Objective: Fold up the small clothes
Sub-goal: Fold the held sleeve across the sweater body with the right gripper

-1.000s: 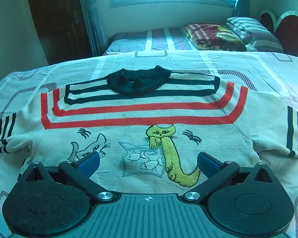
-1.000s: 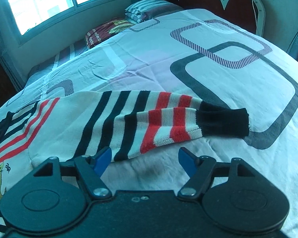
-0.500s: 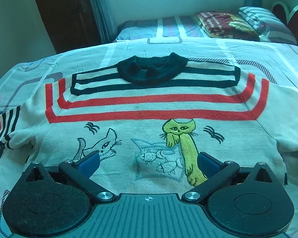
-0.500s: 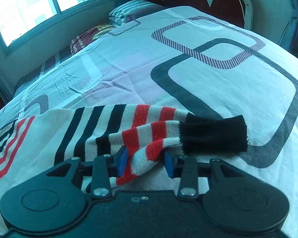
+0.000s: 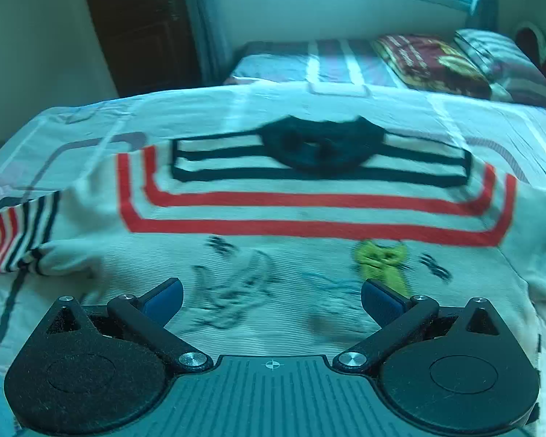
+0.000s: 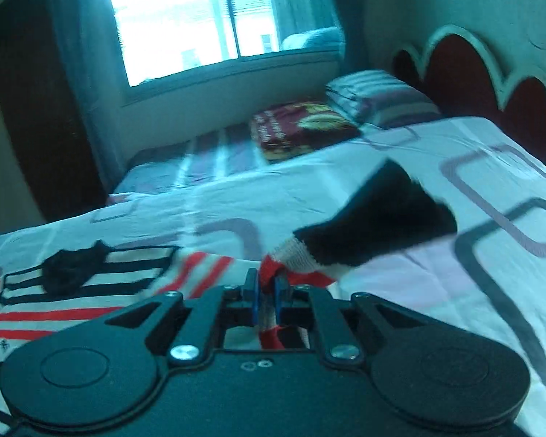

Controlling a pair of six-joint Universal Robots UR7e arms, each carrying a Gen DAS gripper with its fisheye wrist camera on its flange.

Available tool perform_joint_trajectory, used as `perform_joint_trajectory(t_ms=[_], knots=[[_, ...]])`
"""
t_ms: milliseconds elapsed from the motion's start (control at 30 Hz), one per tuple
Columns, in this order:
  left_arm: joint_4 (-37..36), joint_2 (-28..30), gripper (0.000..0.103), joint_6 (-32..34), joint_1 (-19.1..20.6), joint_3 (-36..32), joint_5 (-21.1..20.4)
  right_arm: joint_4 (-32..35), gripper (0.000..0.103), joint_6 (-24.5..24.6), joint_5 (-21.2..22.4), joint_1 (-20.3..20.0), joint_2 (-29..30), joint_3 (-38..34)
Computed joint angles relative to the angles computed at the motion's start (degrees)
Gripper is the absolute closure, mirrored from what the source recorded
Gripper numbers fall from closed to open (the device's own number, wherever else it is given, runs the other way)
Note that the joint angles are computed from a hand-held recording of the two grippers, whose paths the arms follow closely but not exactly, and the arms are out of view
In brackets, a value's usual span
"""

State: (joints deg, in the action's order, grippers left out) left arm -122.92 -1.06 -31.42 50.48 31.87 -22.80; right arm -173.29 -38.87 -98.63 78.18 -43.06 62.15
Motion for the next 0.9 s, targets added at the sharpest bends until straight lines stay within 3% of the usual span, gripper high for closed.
perform_joint_trajectory(t_ms=[100, 200, 233, 300, 333, 500, 633, 800, 833, 867, 900], knots=[[-3.87, -4.28, 0.0, -0.21, 0.67, 6.59, -0.15, 2.36, 0.094, -2.36, 2.51, 2.47, 1.7, 1.25], [-8.36, -7.25, 0.0, 1.84, 1.58, 11.1, -0.61, 9.68, 0.09, -3.93, 3.71, 4.17, 3.33, 1.63], [-9.64, -8.12, 0.0, 2.44, 1.97, 12.29, -1.33, 11.5, 0.084, -3.72, 3.45, 4.59, 3.86, 1.8], [-11.31, -9.64, 0.0, 3.29, 2.92, 13.85, -4.4, 13.1, 0.051, -3.96, 2.25, 5.17, 4.48, 2.7], [-11.54, -9.98, 0.0, 3.23, 3.37, 13.96, -5.93, 12.13, 0.046, -4.14, 1.34, 5.49, 4.66, 3.38], [-14.48, -9.21, 0.0, 6.18, 5.68, 11.64, -15.74, 5.84, 0.046, -4.14, -0.61, 5.08, 2.64, 6.39], [-16.8, -8.33, 0.0, 3.7, 7.5, 9.96, -24.56, -0.26, 0.04, -3.51, -3.34, 3.98, 0.76, 8.88], [-18.66, -5.67, 0.002, 2.95, 8.82, 6.49, -27.22, -2.08, 0.04, -1.47, -4.65, 2.74, -0.51, 10.56], [-18.92, -5.2, 0.01, 2.82, 9.1, 5.89, -27.96, -2.43, 0.04, -1.3, -4.75, 2.66, -0.58, 10.81], [-20.35, -5.19, 0.037, 3.03, 9.54, 6.17, -29.98, -2.84, 0.04, -1.13, -4.72, 2.59, -0.51, 10.96], [-20.8, -5.19, 0.046, 2.75, 10.18, 6.08, -32.77, -3.2, 0.04, -0.96, -4.63, 2.54, -0.55, 11.17]])
